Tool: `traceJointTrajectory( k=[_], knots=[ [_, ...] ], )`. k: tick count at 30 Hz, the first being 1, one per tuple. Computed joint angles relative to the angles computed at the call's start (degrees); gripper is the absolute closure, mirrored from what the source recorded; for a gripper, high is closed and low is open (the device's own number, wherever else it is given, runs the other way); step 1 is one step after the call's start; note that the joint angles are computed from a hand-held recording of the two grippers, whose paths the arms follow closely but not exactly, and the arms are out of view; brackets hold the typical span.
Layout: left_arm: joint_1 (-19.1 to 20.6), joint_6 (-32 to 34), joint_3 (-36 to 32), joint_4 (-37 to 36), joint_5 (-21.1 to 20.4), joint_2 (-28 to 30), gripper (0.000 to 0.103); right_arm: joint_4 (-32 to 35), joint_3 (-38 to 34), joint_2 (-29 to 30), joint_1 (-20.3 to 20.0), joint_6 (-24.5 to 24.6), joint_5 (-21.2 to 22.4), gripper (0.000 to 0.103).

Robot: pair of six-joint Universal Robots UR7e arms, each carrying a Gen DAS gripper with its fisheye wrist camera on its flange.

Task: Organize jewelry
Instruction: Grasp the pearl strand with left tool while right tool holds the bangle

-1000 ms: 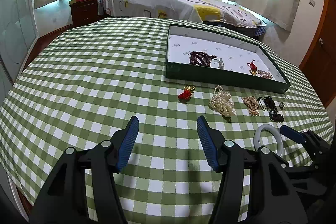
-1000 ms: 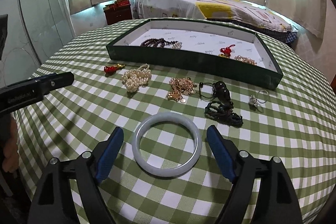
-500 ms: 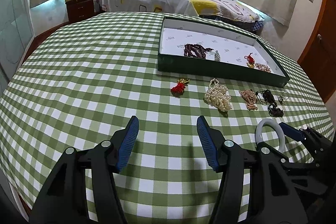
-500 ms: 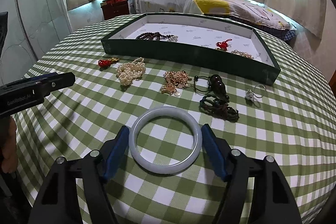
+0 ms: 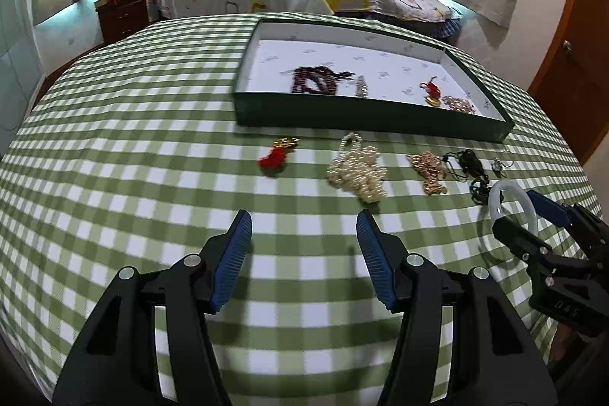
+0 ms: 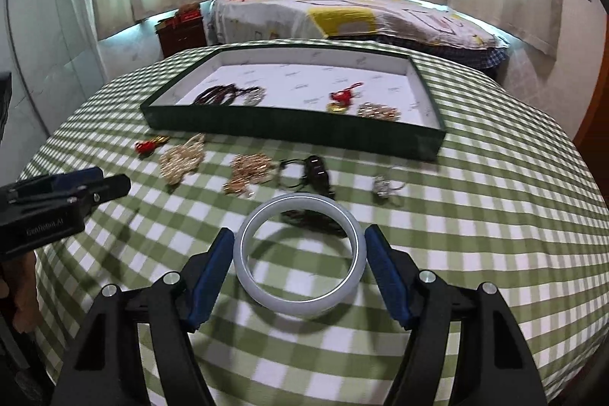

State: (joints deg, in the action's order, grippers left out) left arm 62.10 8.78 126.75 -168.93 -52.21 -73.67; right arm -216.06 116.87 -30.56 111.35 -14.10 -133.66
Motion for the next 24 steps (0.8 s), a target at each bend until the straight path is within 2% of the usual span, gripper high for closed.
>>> traceJointTrajectory(
  k=[11, 16, 20, 24],
  knots=[
    [-0.4, -0.2, -4.1, 1.5, -1.2, 5.4, 0.05, -1.6, 1.2, -2.4, -2.3, 0.8, -0.2, 0.034],
    [-0.3, -0.2, -5.9, 2.7, -1.6, 7.5, 0.059, -1.6, 1.5, -2.9, -3.2, 1.7, 0.5, 0.034],
    [-0.5, 1.5, -5.7, 1.6, -1.5, 8.2, 0.078, -1.4, 1.6, -3.1, -3.6, 2.2, 0.9, 0.034],
    [-0.5, 2.9, -5.3, 0.7, -1.4, 8.3, 0.087, -1.4, 1.8, -3.2, -3.9, 2.6, 1.2, 0.035]
  ],
)
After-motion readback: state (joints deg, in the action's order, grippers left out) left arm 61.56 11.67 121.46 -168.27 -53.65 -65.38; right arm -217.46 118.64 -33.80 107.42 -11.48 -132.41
